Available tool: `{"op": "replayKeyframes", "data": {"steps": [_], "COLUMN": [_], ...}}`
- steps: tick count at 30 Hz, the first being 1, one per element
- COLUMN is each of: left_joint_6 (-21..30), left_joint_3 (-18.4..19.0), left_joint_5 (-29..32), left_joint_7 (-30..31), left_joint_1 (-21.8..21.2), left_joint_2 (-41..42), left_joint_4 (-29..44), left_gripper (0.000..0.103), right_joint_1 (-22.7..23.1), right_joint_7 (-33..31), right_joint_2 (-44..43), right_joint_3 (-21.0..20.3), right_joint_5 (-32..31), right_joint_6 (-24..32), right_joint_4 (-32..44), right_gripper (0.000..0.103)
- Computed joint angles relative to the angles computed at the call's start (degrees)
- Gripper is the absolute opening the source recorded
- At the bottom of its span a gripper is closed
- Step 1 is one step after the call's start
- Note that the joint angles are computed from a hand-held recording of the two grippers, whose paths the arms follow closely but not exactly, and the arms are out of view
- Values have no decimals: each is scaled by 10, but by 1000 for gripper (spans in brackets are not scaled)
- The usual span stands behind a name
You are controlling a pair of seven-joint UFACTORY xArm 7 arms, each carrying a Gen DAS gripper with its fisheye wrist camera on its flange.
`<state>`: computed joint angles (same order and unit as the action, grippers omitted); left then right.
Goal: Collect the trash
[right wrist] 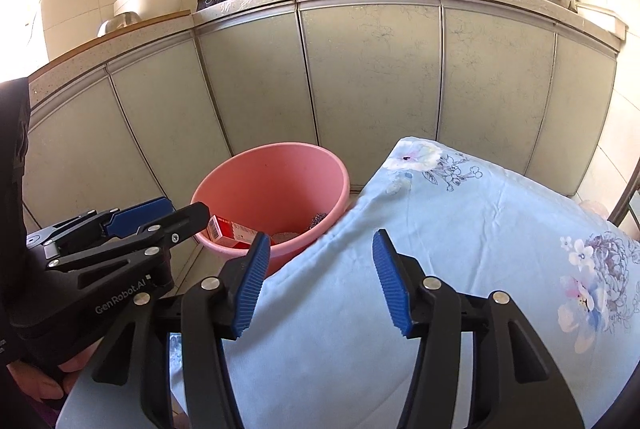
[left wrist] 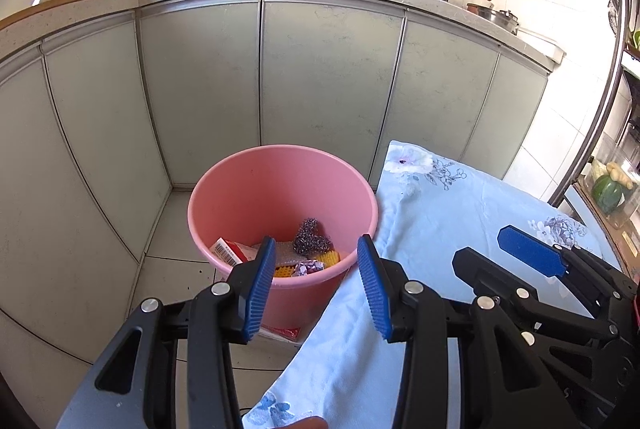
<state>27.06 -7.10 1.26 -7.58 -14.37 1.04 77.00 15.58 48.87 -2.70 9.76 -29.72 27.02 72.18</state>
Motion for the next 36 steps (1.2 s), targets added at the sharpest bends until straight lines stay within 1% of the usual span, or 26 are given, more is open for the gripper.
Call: {"op": "replayKeyframes", "data": {"steps": [10,36], "left_joint_6": [-3,-1], "left_joint_3": [-1,-2], "left_joint_5": [-5,-8], "left_joint_7": [6,15], "left_joint_1": [-1,-2], "left_joint_2": [-11,-7], "left_joint_4": [-12,-11], "left_gripper": [42,42], "right_joint_1": [-2,-1], "right_joint_7": [4,-1], "right_joint_2": [-9,-12], "right_joint_3": [4,7], "right_joint_5": [-1,7], "right_joint_6": [1,4], "right_joint_4": [-11,-15], "right_gripper": [54,54]}}
